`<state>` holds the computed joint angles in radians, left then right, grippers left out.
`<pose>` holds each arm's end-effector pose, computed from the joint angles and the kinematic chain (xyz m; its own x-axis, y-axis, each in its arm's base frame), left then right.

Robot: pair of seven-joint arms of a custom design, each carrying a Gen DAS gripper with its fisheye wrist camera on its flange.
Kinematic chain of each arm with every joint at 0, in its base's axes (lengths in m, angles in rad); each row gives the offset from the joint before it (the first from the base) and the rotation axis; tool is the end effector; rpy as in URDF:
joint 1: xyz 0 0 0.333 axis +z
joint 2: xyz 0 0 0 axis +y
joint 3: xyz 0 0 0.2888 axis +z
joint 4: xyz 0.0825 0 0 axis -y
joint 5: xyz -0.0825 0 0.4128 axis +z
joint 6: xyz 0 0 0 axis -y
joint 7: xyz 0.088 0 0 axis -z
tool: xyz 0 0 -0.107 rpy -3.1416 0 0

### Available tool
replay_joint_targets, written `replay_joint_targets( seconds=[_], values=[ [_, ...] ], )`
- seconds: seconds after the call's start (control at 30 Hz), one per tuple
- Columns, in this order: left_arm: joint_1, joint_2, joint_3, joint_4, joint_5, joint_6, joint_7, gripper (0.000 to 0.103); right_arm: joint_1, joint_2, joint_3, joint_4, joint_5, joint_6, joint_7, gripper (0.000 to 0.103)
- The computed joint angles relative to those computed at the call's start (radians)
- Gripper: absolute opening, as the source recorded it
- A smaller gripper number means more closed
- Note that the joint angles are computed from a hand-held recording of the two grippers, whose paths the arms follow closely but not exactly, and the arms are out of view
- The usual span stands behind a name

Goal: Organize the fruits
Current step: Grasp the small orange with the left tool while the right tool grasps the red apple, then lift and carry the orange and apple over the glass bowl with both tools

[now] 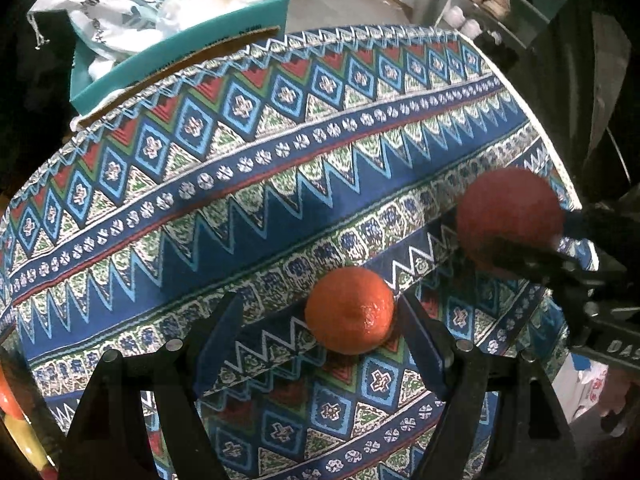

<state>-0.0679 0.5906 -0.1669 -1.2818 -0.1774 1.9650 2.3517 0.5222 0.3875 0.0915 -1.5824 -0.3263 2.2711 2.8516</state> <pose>0.7283 -0.1591 0.3913 -0.8004 -0.5867 0.1232 -0.5975 0.7639 -0.2438 0.5927 0.3985 0.4107 -0.4479 -0.8743 -0.1872 -0.8096 0.4855 -0.3299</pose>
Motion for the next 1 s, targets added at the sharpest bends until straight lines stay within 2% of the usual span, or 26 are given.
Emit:
replay_joint_targets(
  seconds=[0.2, 0.27, 0.33, 0.37, 0.47, 0.67, 0.77, 1.0],
  values=[
    [-0.003, -0.025, -0.005, -0.055, 0.001, 0.036, 0.031, 0.079, -0.001, 0.002, -0.002, 0.006, -0.001, 0.006, 0.001, 0.06],
    [-0.004, -0.03, -0.005, -0.066, 0.001, 0.038, 0.041, 0.066, -0.003, 0.001, -0.001, 0.005, 0.001, 0.007, -0.002, 0.06],
    [0.001, -0.02, -0.012, -0.05, -0.014, -0.004, 0.05, 0.047, -0.004, 0.003, -0.001, 0.008, 0.002, 0.007, -0.005, 0.06],
    [0.004, -0.021, -0.014, -0.049, -0.022, -0.011, 0.055, 0.047, -0.003, 0.004, -0.001, 0.011, 0.003, 0.006, -0.006, 0.06],
    [0.002, -0.057, -0.008, -0.106, -0.02, 0.054, 0.068, 0.046, -0.002, 0.009, -0.002, 0.019, 0.001, 0.007, -0.008, 0.06],
    [0.019, -0.05, -0.008, -0.068, -0.051, 0.035, 0.062, 0.046, 0.008, 0.023, -0.007, 0.057, -0.019, -0.004, -0.02, 0.06],
    [0.028, -0.027, -0.01, -0.005, -0.065, 0.012, 0.066, 0.046, 0.017, 0.032, -0.011, 0.085, -0.034, -0.018, -0.025, 0.06],
    [0.062, -0.065, -0.016, 0.0, -0.117, 0.012, 0.091, 0.046, 0.036, 0.049, -0.019, 0.143, -0.068, -0.04, -0.033, 0.06]
  ],
)
